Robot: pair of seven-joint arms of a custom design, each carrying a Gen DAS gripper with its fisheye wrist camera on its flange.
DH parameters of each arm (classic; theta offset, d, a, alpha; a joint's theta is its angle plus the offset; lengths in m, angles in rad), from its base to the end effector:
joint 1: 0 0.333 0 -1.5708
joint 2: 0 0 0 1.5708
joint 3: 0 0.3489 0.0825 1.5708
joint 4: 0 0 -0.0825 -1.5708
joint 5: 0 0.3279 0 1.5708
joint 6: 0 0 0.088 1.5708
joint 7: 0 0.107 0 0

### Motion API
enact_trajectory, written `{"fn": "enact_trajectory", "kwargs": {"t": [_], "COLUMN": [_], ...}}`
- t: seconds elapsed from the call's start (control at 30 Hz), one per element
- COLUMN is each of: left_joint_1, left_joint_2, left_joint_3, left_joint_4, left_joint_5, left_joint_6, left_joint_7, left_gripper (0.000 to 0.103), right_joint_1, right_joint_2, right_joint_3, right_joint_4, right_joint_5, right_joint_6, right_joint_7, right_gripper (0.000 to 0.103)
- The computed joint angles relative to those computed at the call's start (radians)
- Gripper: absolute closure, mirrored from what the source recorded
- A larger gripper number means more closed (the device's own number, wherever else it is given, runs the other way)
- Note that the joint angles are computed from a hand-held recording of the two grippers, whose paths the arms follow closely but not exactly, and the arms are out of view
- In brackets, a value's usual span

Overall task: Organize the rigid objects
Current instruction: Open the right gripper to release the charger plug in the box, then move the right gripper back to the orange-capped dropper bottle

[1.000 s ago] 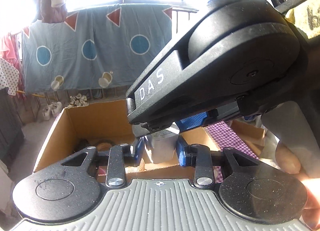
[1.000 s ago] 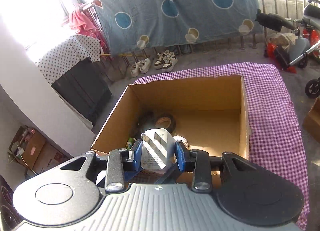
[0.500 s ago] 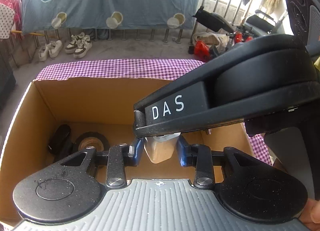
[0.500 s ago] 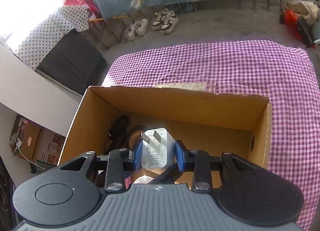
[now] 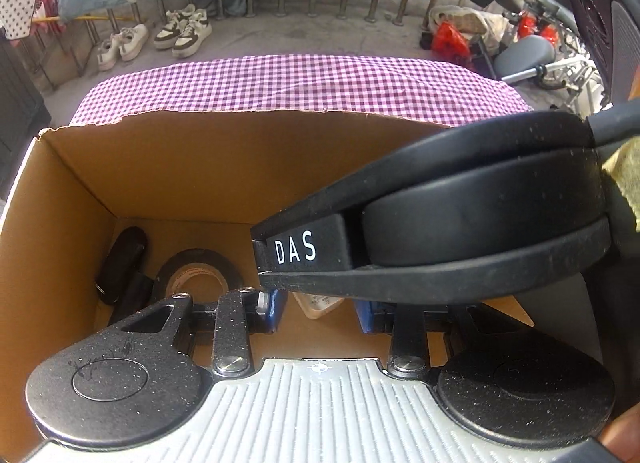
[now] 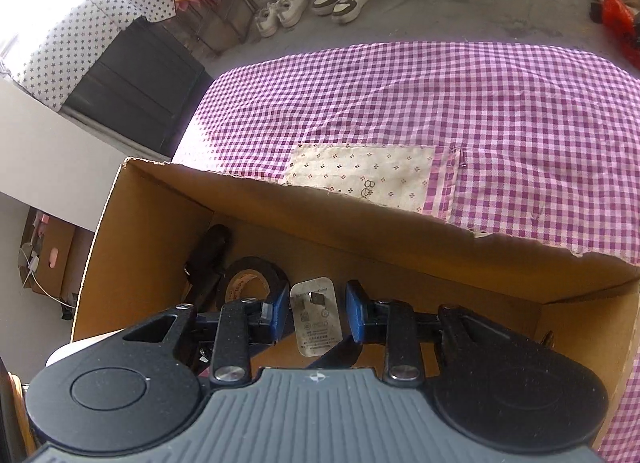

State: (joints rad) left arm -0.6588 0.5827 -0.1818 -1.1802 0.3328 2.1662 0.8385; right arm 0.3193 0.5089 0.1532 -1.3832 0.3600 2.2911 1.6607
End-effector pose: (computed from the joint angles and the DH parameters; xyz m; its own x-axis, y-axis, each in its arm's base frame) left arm 0.5203 -0.4992 0.5387 -0.2060 -0.9744 0.0901 -0.8871 0.1471 -0.4375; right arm 0.6330 0.3023 0.5128 0.2148 -0.8760 -0.4319 -0.9509 -0.0867 -0.2971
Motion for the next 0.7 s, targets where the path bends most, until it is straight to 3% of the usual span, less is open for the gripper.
{"fn": "enact_trajectory", "kwargs": {"t": [0.2, 0.3, 0.53, 0.7], "left_joint_1": [0.011, -0.001, 0.031, 0.079], "left_joint_2": [-0.024, -0.061, -0.264, -0.48], "left_joint_3": [-0.004, 0.008, -0.027, -0.053], "left_joint_4": [-0.043, -0.095, -0.373, -0.655], "left_joint_5": [-0.004, 0.041, 0.088, 0.195], "left_joint_6": [0.058, 0.114, 0.331, 0.51], "left_joint_7": [0.001, -0.019, -0.064, -0.144], "left_gripper": [0.064, 0.052, 0.04, 0.029], "right_joint_1": [0.006, 0.006, 0.02, 0.077], "right_joint_2": [-0.036, -0.105, -0.398, -0.656], "right_joint_3": [-0.007, -0.007, -0.015, -0.004], "right_joint_4": [-0.025, -0.099, -0.416, -0.678], "right_joint_5": [-0.019, -0.009, 0.021, 0.047], "right_joint_6": [0.004, 0.055, 0.281, 0.485], "right_joint_7": [0.0, -0.003, 0.002, 0.031], "right_gripper": [0.067, 0.066, 0.06, 0.047]}}
